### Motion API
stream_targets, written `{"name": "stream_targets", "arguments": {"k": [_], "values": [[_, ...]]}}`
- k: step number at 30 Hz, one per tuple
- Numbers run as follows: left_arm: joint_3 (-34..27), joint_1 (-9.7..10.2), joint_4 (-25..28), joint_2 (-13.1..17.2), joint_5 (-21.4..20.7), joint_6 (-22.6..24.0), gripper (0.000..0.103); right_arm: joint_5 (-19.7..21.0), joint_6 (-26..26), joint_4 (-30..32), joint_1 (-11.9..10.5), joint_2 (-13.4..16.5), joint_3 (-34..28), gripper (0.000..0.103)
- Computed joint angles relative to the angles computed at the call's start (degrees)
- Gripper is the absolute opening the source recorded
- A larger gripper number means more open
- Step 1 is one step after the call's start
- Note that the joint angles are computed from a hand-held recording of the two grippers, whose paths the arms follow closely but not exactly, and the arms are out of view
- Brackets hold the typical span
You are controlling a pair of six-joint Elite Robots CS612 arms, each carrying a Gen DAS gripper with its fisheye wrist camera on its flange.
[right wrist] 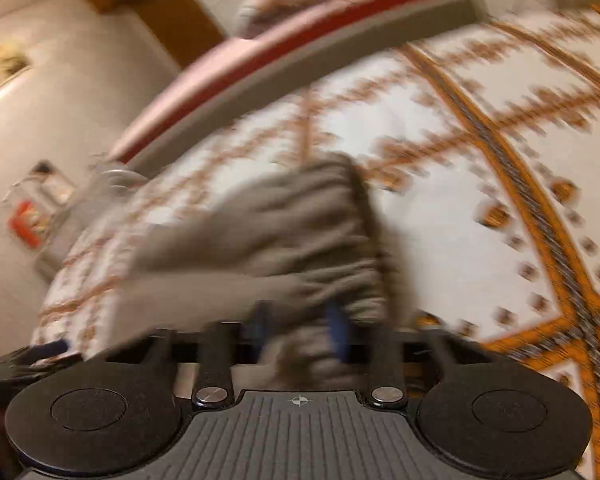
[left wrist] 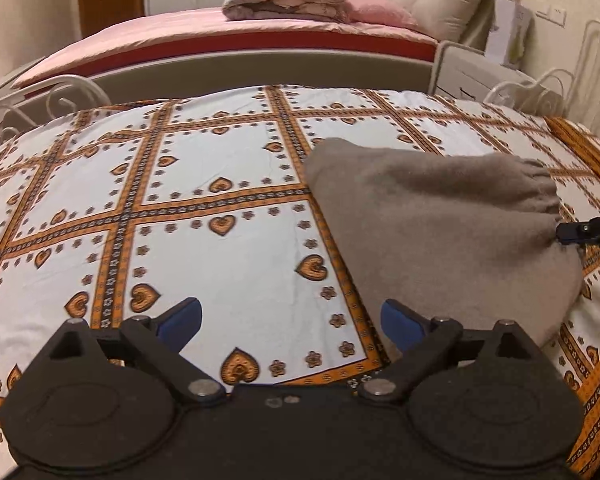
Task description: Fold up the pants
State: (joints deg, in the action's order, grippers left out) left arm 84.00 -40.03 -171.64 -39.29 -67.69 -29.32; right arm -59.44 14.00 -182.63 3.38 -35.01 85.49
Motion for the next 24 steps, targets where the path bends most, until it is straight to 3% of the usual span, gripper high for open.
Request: {"name": "stream_targets", "arguments": {"k": [3,6,7,8,9,11,13,15,17,19,24], "values": [[-0.48,0.02,-0.07,0.27,-1.30,0.88,0.090,2.66,6.61,-2.40,-1.44,0.39,0.29,0.000],[-0.72,0.10,-0.79,0.56,-2.69,1.72,0.090,4.66,7.05,-8.72,-2.08,-0.05,2.02,0.003],[-0.90,0.15,-0.90,0.72,-3.20,1.75,0.090,5.47,6.20,-9.60,-2.26,-0.15,2.49,0.010],[-1.09,0.22,-1.07,0.93,-3.75,1.62,0.092,5.99,5.46,-9.01,-2.30,-0.17,2.49,0.029],[-1.39,0.31,-0.86,1.14,-4.34,1.28,0.094,6.56,3.79,-6.73,-2.32,-0.10,2.15,0.036],[-2.28,0.54,1.36,1.42,-5.44,-0.15,0.097,4.98,1.01,-2.27,-2.08,-0.40,1.79,0.037],[-2.86,0.48,2.19,1.60,-4.45,-1.18,0.094,5.34,4.24,-5.34,-2.35,-0.60,2.38,0.037],[-2.98,0.35,0.70,1.78,-3.81,-1.12,0.093,2.24,6.45,-10.41,-2.40,-1.20,3.76,0.041],[-3.08,0.33,-1.41,2.05,-4.45,-0.38,0.093,3.32,8.79,-13.50,-3.01,-0.98,3.99,0.053],[-3.59,0.24,-1.40,2.36,-4.73,0.57,0.093,4.18,10.23,-14.00,-3.35,-0.75,3.82,0.058],[-4.86,0.29,-0.37,3.19,-5.96,0.71,0.093,7.35,9.38,-10.76,-3.75,-1.00,3.50,0.058]]}}
